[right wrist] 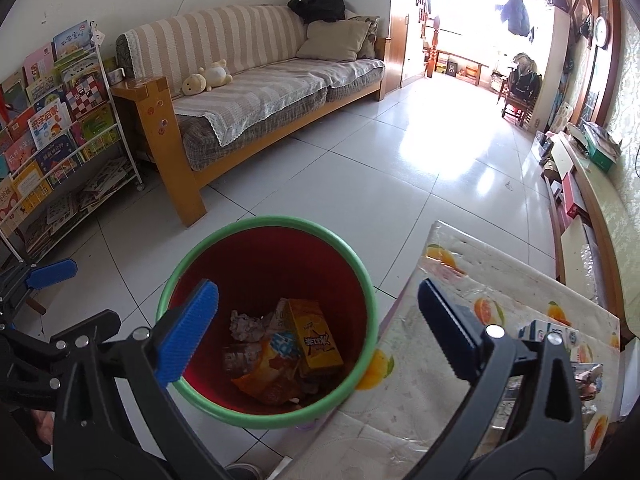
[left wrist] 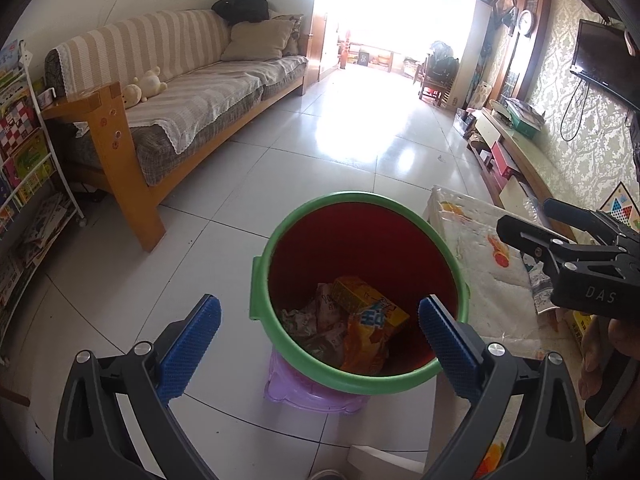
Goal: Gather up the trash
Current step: 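Move both tools back over the table toward the remaining trash, then grasp the white printed paper cup with the left tool while the right tool grasps the light blue wrapper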
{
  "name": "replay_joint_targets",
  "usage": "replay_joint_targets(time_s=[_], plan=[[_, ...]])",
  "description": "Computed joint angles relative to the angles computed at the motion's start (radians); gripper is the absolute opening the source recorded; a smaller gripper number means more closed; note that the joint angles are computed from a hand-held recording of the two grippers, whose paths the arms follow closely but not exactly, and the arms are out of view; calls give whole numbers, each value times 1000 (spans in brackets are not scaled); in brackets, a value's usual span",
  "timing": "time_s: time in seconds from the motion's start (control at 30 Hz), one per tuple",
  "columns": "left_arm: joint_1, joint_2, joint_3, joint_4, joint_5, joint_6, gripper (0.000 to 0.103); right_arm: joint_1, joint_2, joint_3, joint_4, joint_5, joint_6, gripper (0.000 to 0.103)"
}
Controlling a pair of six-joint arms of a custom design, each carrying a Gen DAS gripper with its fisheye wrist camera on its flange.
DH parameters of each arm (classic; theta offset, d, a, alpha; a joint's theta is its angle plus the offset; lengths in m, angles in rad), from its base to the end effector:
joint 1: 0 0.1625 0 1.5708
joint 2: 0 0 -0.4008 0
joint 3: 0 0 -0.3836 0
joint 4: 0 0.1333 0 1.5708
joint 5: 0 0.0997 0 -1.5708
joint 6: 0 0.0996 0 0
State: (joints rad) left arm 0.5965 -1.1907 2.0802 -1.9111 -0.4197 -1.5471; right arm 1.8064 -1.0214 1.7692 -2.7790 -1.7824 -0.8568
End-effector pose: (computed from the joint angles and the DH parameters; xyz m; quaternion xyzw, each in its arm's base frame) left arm -0.2497 -0.4406 0.1501 -0.0865 0.8163 -0.4295 0.3765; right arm 0.2547 -0.5797 0.2005 0.4823 -0.8398 0.1846 0.1672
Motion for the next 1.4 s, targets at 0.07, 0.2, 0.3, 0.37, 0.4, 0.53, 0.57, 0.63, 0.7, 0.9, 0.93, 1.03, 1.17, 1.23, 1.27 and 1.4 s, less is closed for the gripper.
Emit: replay_joint_targets(time_s=[0.07, 0.2, 0.3, 0.37, 0.4, 0.53, 0.57, 0.63, 0.7, 0.9, 0.93, 1.03, 1.17, 1.23, 1.27, 1.4], plan=[[-4, 40, -21, -56, -3, 53, 95, -20, -37, 15, -6, 3, -11, 98], [-10, 129, -63, -210, -22, 191, 95, -72, -119, 50, -5, 10, -41, 99], [-13, 205, -109, -316, -39, 294, 95, -112, -175, 80, -13, -3, -83, 99], [-14, 253, -144, -375, -54, 356, 95, -142, -211, 93, -13, -8, -110, 99], [-15, 278, -165, -399, -60, 387, 95, -153, -226, 97, -11, -12, -116, 99], [-17, 371, -243, -505, -94, 508, 95, -205, -286, 94, 13, -8, -123, 99], [-17, 397, -267, -521, -102, 535, 95, -217, -299, 92, 16, -4, -125, 99], [-16, 448, -317, -556, -123, 589, 95, -242, -322, 86, 18, 2, -131, 99], [-9, 499, -369, -590, -145, 642, 95, -270, -341, 76, 24, 10, -135, 99], [24, 632, -527, -651, -203, 738, 95, -347, -361, 24, 44, 27, -132, 99], [31, 654, -557, -648, -212, 747, 95, -357, -360, 12, 49, 29, -132, 99], [53, 713, -641, -637, -233, 784, 95, -386, -349, -26, 56, 33, -134, 98], [92, 785, -756, -583, -252, 825, 95, -419, -328, -77, 70, 41, -114, 99], [114, 814, -807, -542, -264, 833, 95, -434, -319, -102, 80, 44, -105, 99], [125, 830, -833, -522, -269, 836, 95, -440, -313, -112, 82, 45, -101, 99], [162, 890, -933, -447, -277, 835, 95, -461, -293, -146, 80, 47, -100, 99]])
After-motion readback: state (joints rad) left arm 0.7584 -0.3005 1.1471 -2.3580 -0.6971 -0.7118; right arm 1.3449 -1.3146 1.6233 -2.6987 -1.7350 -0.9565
